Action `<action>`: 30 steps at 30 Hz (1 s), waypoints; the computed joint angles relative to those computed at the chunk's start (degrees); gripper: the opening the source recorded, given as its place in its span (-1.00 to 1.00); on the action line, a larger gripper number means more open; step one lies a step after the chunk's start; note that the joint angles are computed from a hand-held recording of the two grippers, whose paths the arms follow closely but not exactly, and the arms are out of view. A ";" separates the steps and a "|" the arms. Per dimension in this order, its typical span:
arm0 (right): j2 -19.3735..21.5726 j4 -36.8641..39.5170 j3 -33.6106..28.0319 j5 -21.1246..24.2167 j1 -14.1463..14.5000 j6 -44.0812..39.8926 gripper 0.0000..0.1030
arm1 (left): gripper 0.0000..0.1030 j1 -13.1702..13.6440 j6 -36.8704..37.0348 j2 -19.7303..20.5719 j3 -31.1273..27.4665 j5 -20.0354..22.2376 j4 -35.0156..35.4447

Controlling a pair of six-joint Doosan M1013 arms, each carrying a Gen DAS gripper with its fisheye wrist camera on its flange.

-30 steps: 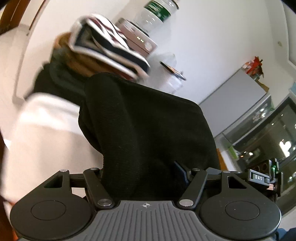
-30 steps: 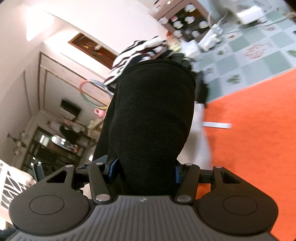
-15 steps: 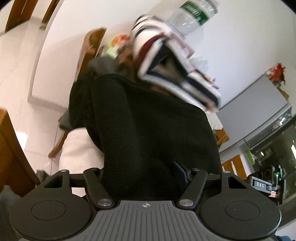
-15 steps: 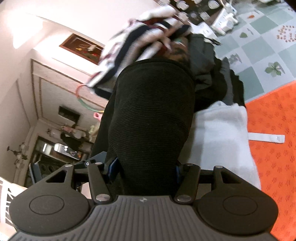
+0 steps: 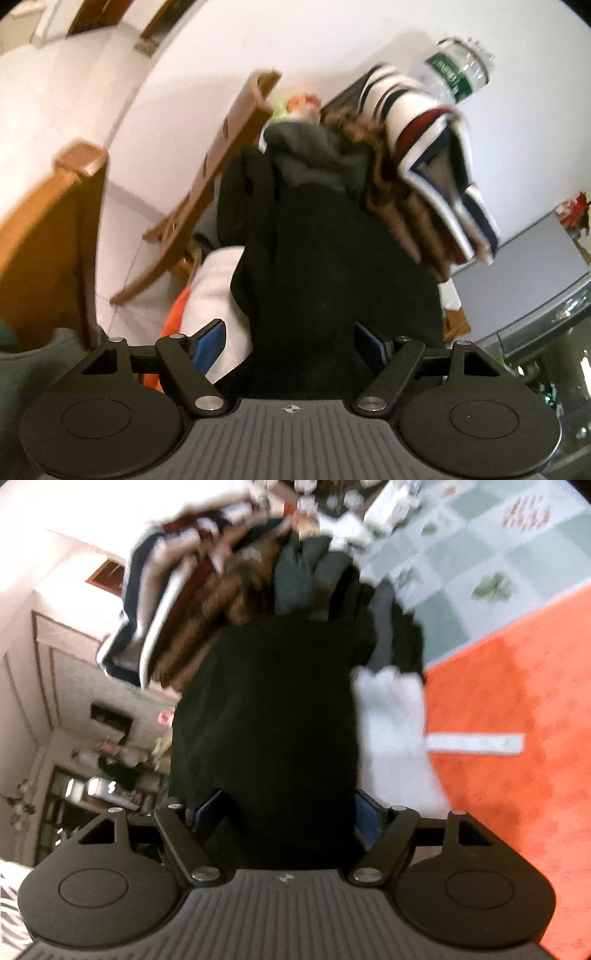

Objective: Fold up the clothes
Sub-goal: 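Lower the bundle onto the folded clothes stack and open both grippers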

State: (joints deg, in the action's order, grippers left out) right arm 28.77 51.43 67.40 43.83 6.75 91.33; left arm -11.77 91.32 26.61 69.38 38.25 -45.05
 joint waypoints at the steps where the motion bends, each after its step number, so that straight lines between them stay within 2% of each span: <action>1: -0.71 -1.38 0.37 -1.34 0.11 -0.08 0.55 | 0.51 -0.18 0.29 -0.86 0.79 -1.01 0.45; 4: -2.54 -7.16 0.78 -3.76 0.65 0.44 0.55 | 0.53 -0.89 1.92 -3.07 2.54 -2.74 2.15; 11: -5.04 -15.04 0.79 -3.82 1.28 -0.53 0.55 | 0.69 -2.92 2.43 -7.78 6.89 -6.59 7.40; 16: -7.93 -17.59 2.71 -4.13 1.79 -1.41 0.59 | 0.85 -4.83 -0.71 -11.77 10.34 -10.84 13.57; 18: -9.22 -18.30 3.70 -4.25 1.93 -1.86 0.61 | 0.98 -5.78 -2.51 -13.13 11.34 -12.00 17.07; 20: -10.54 -18.96 4.76 -4.42 2.04 -2.62 0.65 | 0.99 -6.88 -5.10 -14.60 12.50 -13.26 21.28; 24: -13.10 -20.70 6.62 -4.19 2.21 -5.60 0.71 | 0.99 -9.55 -12.88 -17.53 15.03 -15.62 31.70; 26: -14.34 -21.10 7.57 -3.75 2.22 -7.84 0.77 | 1.00 -11.54 -22.17 -18.72 15.94 -15.85 42.46; 30: -16.70 -20.60 9.45 -2.24 1.90 -13.58 0.87 | 1.00 -15.95 -40.20 -20.57 17.13 -13.03 61.98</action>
State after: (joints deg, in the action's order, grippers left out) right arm 12.07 30.82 76.85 41.59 8.65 77.74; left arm -27.72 51.12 6.04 86.52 25.23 16.93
